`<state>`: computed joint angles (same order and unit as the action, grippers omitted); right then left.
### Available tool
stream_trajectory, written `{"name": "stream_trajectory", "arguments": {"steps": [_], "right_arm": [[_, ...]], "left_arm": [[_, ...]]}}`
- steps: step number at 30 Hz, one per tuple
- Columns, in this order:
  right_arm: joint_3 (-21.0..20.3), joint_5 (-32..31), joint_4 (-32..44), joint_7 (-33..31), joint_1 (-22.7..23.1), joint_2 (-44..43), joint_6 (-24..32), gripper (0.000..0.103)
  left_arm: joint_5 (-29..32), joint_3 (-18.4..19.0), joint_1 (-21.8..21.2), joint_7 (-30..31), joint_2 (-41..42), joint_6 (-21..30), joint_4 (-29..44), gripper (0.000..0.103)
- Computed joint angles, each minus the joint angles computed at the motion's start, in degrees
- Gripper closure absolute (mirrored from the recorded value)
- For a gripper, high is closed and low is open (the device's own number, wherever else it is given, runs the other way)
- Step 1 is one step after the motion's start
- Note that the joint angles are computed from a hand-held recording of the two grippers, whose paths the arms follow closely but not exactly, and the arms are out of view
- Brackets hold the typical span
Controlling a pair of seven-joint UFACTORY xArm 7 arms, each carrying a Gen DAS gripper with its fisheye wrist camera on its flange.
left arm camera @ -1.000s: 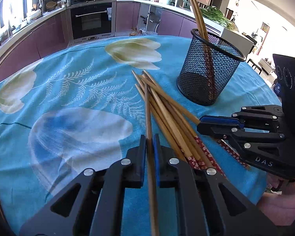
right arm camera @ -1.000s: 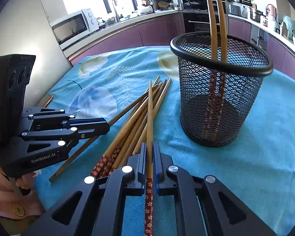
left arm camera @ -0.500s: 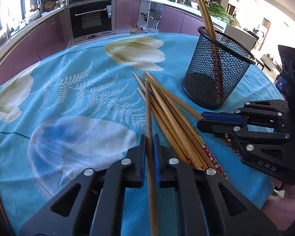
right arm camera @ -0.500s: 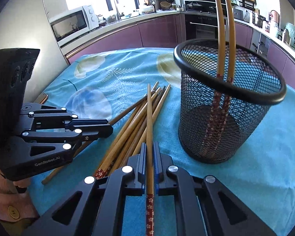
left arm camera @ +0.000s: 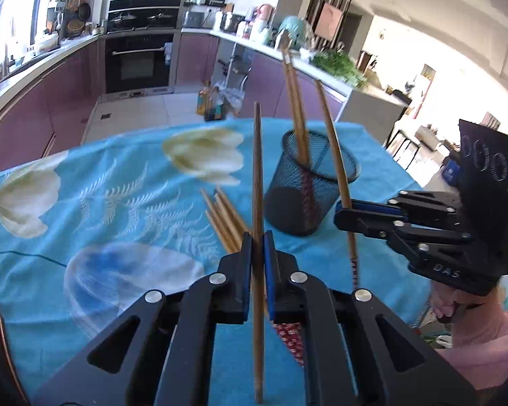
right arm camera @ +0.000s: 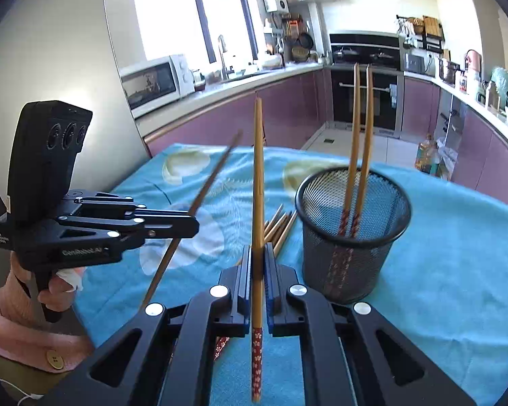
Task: Organize utensils
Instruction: 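Raise both held chopsticks upright and carry them toward the mesh cup, then lower both chopsticks into the mesh cup and open both tools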
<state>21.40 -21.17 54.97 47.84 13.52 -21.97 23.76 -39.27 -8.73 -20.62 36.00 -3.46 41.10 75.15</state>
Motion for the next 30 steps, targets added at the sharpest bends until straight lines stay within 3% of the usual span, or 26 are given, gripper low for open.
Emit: {"name": "stream_trajectory", "arguments": {"steps": [13,30], "right_arm": [[2.0,-2.3,-0.9,1.9,-5.7,-6.5,-2.9,0.097],[4.2,-6.9,4.7,2.0,-15.2,-5.2,-5.9,0.097]], "left_arm": [[-11.4,2.1,-0.4,7.1,-2.9,1.5,3.1,0.096],[-14.3,-2.7,-0.4,5.3,6.7,-2.6,17.8,0.096]]}}
